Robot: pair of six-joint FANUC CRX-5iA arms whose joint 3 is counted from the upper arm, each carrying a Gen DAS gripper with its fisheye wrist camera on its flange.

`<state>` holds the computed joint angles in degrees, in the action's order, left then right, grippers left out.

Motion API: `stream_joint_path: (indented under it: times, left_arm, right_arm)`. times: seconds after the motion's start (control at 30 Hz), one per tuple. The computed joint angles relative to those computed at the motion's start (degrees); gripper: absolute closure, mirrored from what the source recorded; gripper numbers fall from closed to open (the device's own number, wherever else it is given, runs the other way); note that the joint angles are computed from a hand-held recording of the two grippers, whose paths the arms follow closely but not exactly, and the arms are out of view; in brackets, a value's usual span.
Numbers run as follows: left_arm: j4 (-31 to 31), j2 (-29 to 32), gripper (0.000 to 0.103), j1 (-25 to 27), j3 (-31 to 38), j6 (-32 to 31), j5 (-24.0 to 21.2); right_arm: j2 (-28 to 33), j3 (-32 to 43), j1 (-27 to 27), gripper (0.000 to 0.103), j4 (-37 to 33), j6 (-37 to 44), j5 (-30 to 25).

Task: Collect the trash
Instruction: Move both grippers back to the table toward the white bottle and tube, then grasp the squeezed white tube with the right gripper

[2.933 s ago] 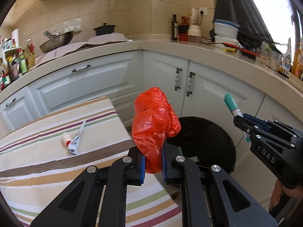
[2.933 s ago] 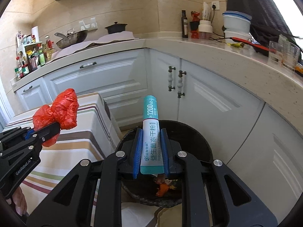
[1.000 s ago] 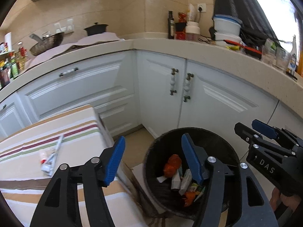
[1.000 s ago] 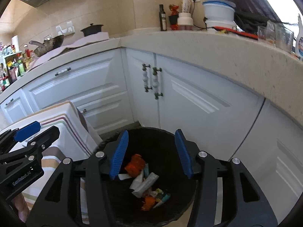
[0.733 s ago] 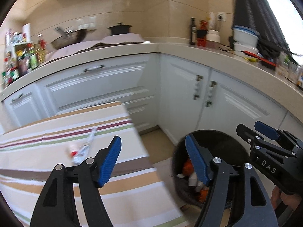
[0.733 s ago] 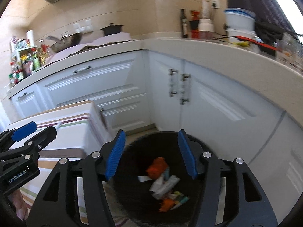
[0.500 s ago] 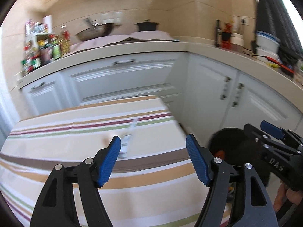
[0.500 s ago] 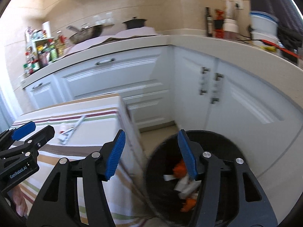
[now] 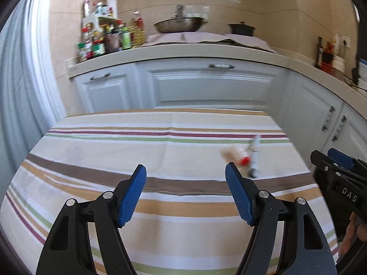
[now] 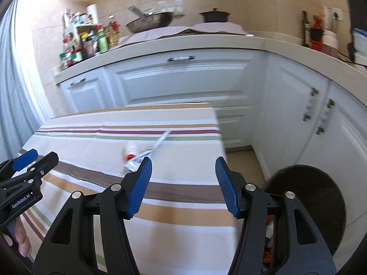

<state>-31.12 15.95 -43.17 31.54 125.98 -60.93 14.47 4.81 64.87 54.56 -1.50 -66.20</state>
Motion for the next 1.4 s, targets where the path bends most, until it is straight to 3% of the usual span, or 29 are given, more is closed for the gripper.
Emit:
stream_joint_path:
  times: [0.27,0.73,1.17,1.33,1.4]
  left_arm:
    - [-0.97,-2.69,0.033,3.08,-3.54,2.43,-0.74]
    - [0.12,-4.8,0.033,8.12,-7.15,4.6,-1.78]
    - [3.75,-3.1,0.033,7.8,-6.21,1.13,0.27]
    - [4.44,-2.02,0.033,7.39,-4.96,0.15,0.38]
    - [4.78,-1.55,0.033,7.23,-4.45,-0.33,0.49]
  right_arm:
    - [6.99,9.4,-1.37,0.047,-5.79,8.48,2.32]
    - [15.71,22.74,-3.82,0.047,-15.34,17.53,-3.26]
    - [12.09,17.63,-4.97,0.047,-15.2,13.37,-4.22]
    - [13.33,19.58,-5.66,0.047,-15.57,15.71,-3.37]
    - [14.29,21.04,-6.1,0.052,-16.53,17.43,-3.55]
